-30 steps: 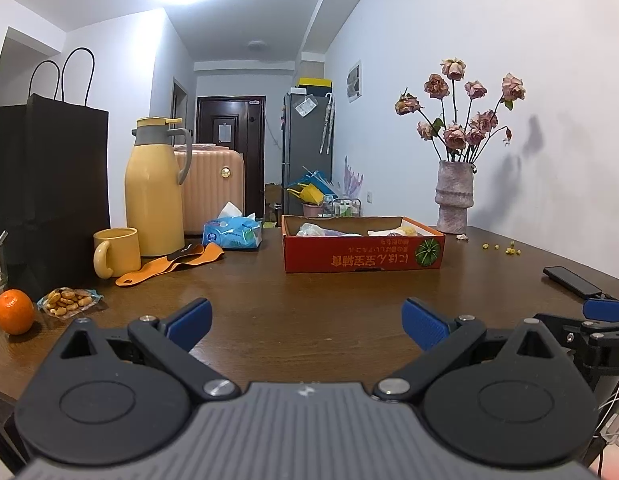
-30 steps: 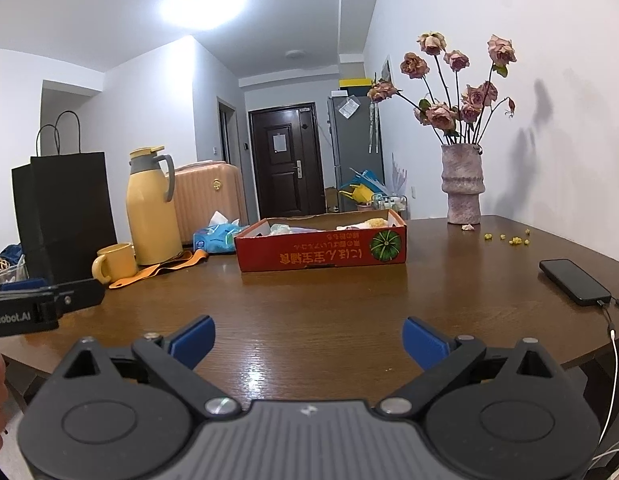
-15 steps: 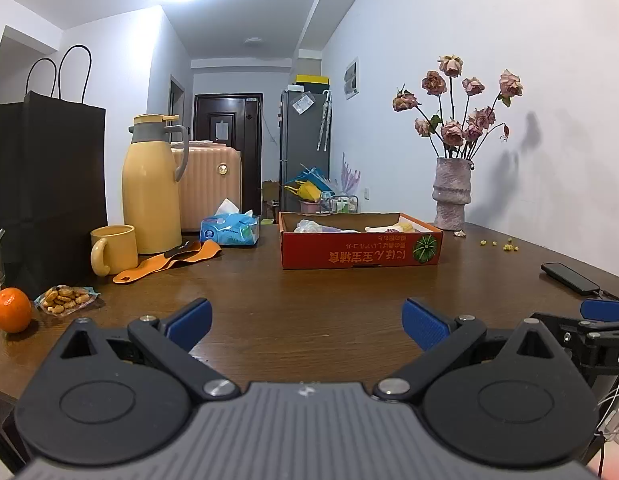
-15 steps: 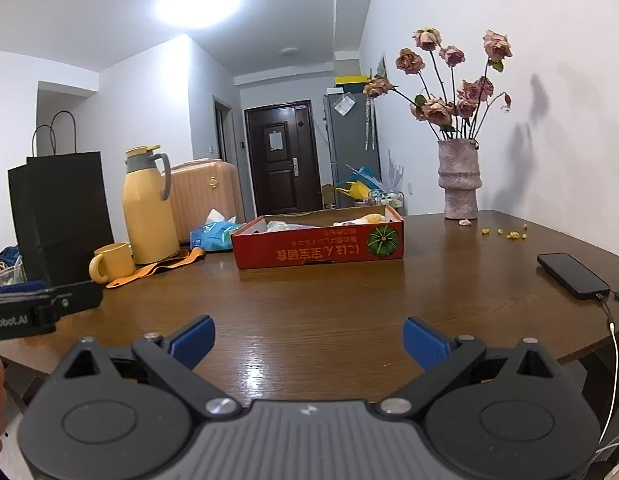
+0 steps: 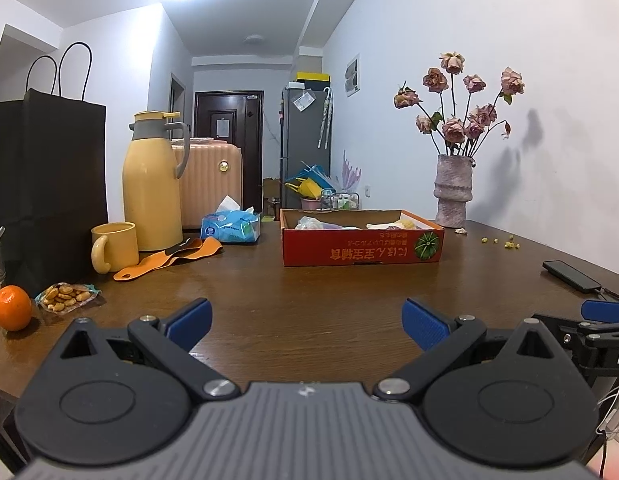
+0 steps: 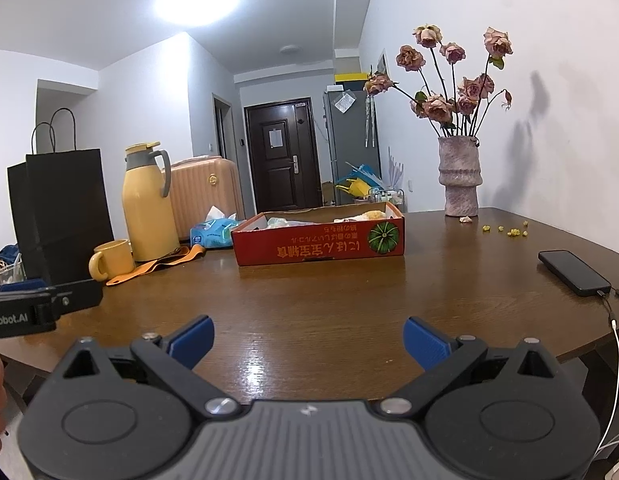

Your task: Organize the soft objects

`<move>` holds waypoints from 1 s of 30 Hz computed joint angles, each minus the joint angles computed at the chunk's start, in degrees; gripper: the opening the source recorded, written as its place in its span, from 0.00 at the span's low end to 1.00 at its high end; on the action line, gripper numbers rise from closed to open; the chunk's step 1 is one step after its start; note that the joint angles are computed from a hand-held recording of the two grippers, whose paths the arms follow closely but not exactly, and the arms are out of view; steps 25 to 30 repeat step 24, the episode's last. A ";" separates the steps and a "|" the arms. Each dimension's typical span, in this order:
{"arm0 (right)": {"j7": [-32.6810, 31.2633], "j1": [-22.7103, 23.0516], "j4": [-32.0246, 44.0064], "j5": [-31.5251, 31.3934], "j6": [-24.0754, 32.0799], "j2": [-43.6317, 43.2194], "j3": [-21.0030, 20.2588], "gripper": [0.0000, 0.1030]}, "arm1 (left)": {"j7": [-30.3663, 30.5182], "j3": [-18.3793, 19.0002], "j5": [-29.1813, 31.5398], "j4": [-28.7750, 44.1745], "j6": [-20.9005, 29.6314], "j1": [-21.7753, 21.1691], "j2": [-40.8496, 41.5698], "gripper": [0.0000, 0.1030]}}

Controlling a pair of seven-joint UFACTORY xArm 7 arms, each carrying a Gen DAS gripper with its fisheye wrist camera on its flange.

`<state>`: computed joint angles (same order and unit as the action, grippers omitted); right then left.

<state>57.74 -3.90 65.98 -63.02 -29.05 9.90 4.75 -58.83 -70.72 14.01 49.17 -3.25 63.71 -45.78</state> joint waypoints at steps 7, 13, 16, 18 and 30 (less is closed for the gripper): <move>-0.49 0.03 -0.25 0.63 0.12 0.06 0.22 0.99 | 0.13 -0.02 -0.15 -0.03 -0.05 -0.01 -0.02 1.00; -2.29 0.14 -1.02 2.15 -0.28 -0.33 0.10 0.99 | 0.16 -0.08 -0.21 -0.11 -0.19 -0.11 -0.11 1.00; -4.65 0.50 -1.87 4.61 -1.27 -0.49 -0.22 0.99 | 0.19 -0.09 -0.19 -0.13 -0.65 0.00 -0.31 1.00; -5.33 0.53 -2.22 5.55 -1.72 -0.53 -0.24 0.99 | -0.01 -0.07 -0.40 -0.43 -1.53 0.11 -0.77 1.00; -6.68 0.74 -2.63 6.92 -1.96 -0.59 -0.23 0.99 | -1.54 -0.16 -1.75 -0.75 -1.92 0.66 -3.70 1.00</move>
